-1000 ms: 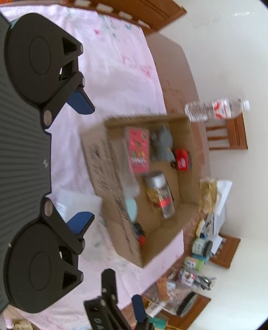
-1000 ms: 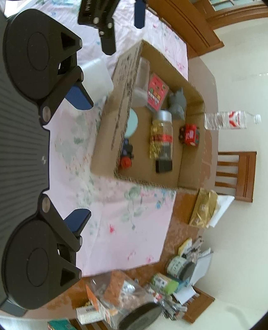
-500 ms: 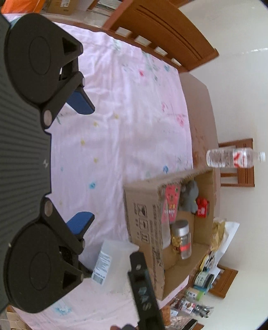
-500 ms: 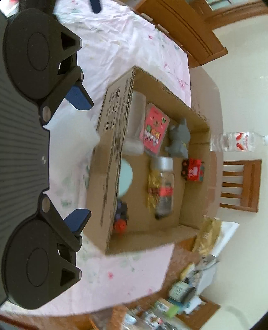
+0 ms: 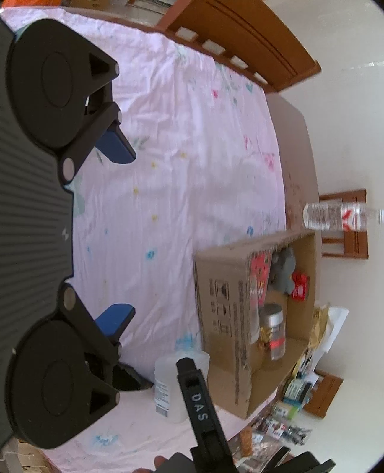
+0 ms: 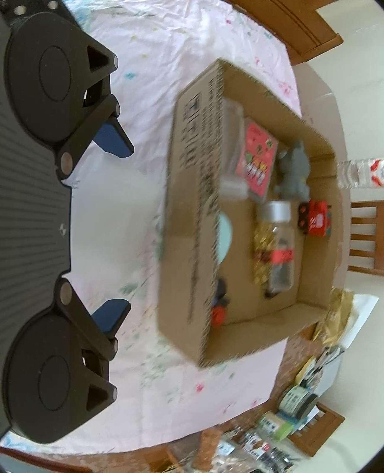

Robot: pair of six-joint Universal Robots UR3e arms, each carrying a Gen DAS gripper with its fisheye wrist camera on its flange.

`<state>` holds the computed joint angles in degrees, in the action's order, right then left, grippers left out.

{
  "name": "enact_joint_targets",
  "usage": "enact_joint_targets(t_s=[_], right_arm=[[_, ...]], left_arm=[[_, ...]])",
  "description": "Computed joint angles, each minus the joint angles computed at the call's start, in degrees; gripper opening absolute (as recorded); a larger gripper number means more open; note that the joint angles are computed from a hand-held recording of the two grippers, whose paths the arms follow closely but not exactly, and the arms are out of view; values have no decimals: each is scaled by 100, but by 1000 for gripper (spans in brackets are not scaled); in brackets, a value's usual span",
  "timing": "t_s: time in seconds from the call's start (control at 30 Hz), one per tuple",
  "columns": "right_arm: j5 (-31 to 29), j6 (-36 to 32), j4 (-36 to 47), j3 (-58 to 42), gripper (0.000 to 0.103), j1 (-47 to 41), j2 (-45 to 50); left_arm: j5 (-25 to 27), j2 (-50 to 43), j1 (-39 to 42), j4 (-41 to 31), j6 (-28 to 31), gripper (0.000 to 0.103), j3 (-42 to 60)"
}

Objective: Organize rigid objects
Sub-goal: 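Move the right tool to the white plastic bottle while the left tool approaches the black eyeglass case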

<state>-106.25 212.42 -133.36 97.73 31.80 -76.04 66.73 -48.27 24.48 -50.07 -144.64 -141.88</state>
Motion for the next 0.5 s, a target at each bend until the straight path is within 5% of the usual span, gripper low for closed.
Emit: enact_joint_targets(t_s=[0.5], right_arm=[[790, -1282, -674, 2325, 103, -1278, -1666]], left_arm=[[779, -1688, -2652, 1552, -1442, 100, 174]])
